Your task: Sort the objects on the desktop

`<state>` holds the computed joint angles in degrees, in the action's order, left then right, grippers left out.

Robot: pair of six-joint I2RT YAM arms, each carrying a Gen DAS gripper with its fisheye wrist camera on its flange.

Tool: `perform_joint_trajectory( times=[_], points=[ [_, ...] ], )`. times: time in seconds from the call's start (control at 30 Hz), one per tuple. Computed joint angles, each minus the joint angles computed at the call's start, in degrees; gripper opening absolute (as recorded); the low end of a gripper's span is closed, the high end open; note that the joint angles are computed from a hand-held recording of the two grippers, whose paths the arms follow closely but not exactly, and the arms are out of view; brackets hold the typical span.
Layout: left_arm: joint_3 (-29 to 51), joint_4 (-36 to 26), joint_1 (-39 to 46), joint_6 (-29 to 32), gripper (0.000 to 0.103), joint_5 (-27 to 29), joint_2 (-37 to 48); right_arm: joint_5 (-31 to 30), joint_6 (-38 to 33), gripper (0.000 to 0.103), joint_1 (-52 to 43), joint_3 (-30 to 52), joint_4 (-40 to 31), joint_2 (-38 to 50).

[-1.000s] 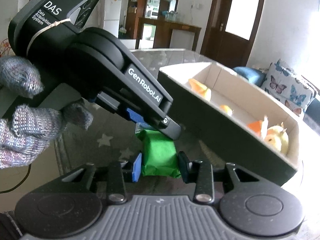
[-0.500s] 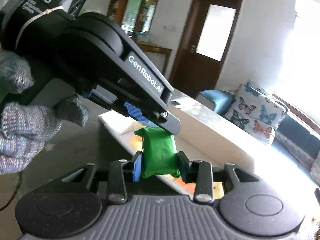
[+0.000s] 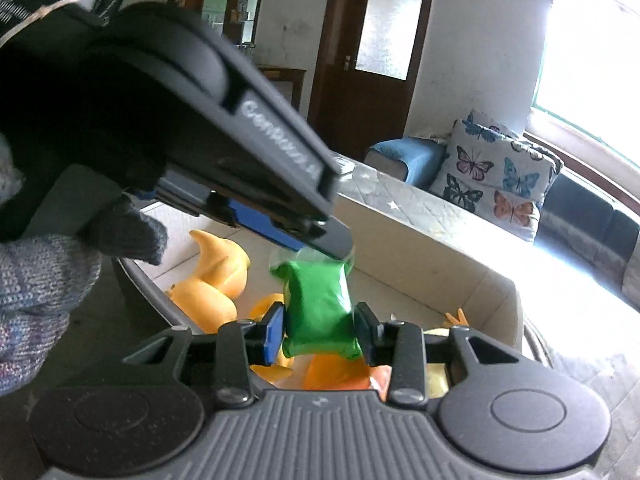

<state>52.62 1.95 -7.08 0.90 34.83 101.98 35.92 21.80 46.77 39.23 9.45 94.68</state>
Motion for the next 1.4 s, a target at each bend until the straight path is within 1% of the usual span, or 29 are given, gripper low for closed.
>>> perform_joint_trajectory(
  times=[0.1,0.23,0.27,0.3,0.47,0.53,0.57,0.63,0.7,0.87,0.93,1.03,1.13,1.2,1.27,1.4],
  points=[
    [-0.56,0.19,0.41,0.04,0.027,-0.36,-0.30,0.13,0.08,0.043,-0.38,-0.77,0.97,-0.25],
    [-2.27,0.79,0.89,0.63,0.027,-0.80,-1.80,0.46,0.68,0.044,-0.14,-2.11,0.89,-1.76],
    [-3.23,1.10,1.01,0.93,0.027,-1.04,-2.64,0.49,1.01,0.045,0.04,-2.43,0.66,-2.21],
    [-4.27,1.50,1.13,1.29,0.028,-1.10,-3.52,0.66,1.24,0.049,0.25,-2.93,0.52,-2.76],
    [-9.03,2.73,1.54,2.98,0.028,-2.26,-7.80,2.38,2.80,0.051,1.70,-5.37,-0.69,-6.09],
    [-11.05,3.18,1.60,3.59,0.028,-2.72,-9.76,2.79,3.32,0.055,2.07,-6.18,-1.02,-7.46],
    [-12.04,3.38,1.61,3.91,0.028,-2.93,-10.76,3.64,3.85,0.059,2.79,-6.37,-1.64,-8.07],
    [-13.79,3.88,1.50,4.52,0.028,-3.67,-12.65,5.10,4.54,0.062,4.10,-6.67,-2.72,-9.04],
    [-15.32,4.25,1.50,5.09,0.028,-4.11,-14.39,5.58,4.89,0.070,5.15,-7.33,-3.56,-10.29],
    [-18.48,3.93,1.98,6.46,0.029,-3.96,-18.00,6.42,6.73,0.074,7.64,-8.22,-6.51,-12.32],
    [-19.88,3.97,2.15,7.01,0.029,-4.23,-19.29,7.37,8.59,0.074,9.29,-8.42,-8.24,-12.67],
    [-22.07,3.82,2.63,8.07,0.031,-4.04,-21.06,8.48,11.72,0.080,11.34,-8.93,-10.18,-12.98],
    [-24.03,3.90,2.33,8.67,0.031,-5.42,-22.46,9.31,14.91,0.082,13.13,-9.33,-11.47,-12.74],
    [-25.28,4.17,1.96,9.12,0.031,-6.40,-23.15,10.60,16.66,0.085,14.21,-9.45,-11.87,-12.06],
    [-26.39,4.06,1.65,9.43,0.031,-7.34,-23.77,11.67,18.43,0.085,15.20,-9.50,-12.43,-11.48],
    [-28.81,3.97,2.91,10.64,0.031,-6.64,-25.83,12.26,22.21,0.087,17.28,-9.95,-12.47,-10.91]
  ],
)
